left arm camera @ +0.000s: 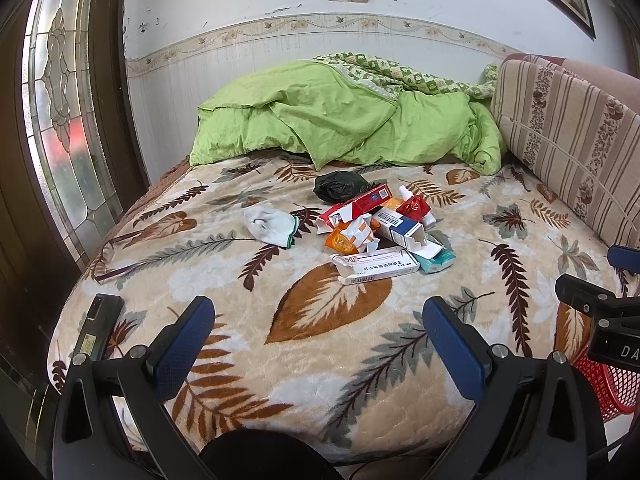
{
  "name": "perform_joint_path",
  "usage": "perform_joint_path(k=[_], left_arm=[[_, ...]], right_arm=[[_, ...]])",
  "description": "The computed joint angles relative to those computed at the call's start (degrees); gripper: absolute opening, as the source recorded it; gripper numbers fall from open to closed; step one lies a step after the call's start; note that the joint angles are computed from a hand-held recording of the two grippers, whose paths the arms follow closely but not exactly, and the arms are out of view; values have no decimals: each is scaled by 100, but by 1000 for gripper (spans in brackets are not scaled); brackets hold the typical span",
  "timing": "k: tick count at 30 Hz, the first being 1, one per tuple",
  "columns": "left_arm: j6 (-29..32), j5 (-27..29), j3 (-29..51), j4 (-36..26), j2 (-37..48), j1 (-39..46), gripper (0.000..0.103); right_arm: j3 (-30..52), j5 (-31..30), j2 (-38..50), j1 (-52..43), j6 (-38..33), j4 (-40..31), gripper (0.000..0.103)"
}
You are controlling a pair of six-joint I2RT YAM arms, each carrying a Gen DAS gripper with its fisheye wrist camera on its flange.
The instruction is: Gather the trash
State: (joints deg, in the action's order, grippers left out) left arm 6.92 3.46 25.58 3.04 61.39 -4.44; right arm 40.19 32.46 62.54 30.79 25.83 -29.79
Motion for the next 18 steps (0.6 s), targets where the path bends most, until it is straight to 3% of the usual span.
perform_joint_path(k=[18], left_arm=[[-15, -27, 42, -49, 11, -21, 103]], right_arm=[[78, 53, 55, 50, 39, -58, 92]])
